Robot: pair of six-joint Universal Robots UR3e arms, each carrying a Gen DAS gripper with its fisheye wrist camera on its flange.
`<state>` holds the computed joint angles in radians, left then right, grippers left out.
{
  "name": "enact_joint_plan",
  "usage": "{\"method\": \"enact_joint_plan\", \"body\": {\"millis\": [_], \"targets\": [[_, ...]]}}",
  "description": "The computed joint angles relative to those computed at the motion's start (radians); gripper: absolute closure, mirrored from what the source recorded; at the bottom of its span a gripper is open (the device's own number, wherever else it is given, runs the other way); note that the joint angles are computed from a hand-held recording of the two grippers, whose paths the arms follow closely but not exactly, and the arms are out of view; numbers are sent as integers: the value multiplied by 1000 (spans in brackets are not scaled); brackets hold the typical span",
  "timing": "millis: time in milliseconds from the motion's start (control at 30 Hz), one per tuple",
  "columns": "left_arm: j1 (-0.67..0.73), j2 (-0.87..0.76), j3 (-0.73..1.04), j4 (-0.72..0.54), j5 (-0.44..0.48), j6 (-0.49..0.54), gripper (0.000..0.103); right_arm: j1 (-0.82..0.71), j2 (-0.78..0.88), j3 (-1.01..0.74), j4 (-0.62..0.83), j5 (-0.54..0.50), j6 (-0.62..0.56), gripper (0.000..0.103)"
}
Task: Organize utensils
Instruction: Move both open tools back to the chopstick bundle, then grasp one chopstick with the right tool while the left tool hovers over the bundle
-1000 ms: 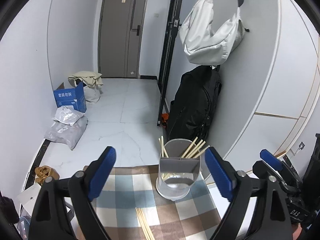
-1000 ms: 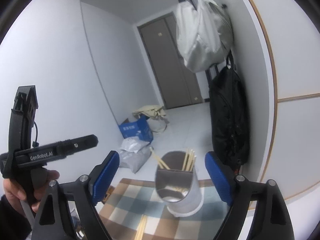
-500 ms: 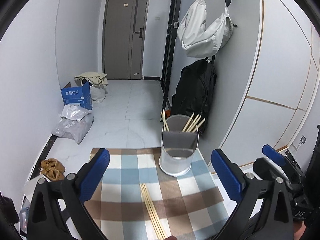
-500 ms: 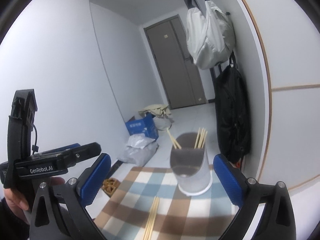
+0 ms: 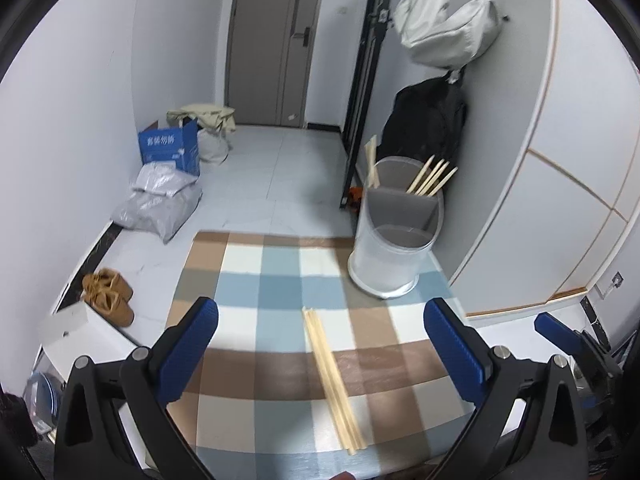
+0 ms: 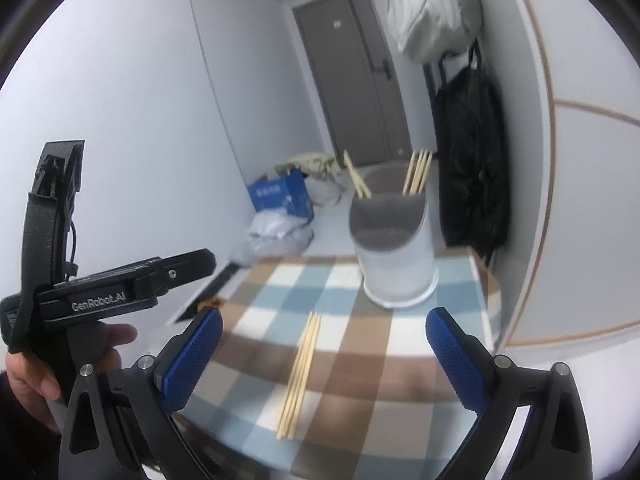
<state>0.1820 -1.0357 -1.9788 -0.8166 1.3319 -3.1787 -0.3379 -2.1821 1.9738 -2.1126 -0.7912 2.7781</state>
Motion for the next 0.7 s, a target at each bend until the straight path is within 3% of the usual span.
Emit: {"method": "enact_joint_plan", "body": {"millis": [200,400,567,700], "targets": [[105,38,-68,-30,-59,58,3,164,171,-65,-71,-160,59,18],[220,23,-45,-115,-131,70,3,319,433,-236,-44,-283,92,45],[241,-5,-33,-121,-121,55,3,438,662,-420,37,-394,98,73],[276,-13,-33,-134,-135,69,3,502,815,-554,93,-445,95,80]]}}
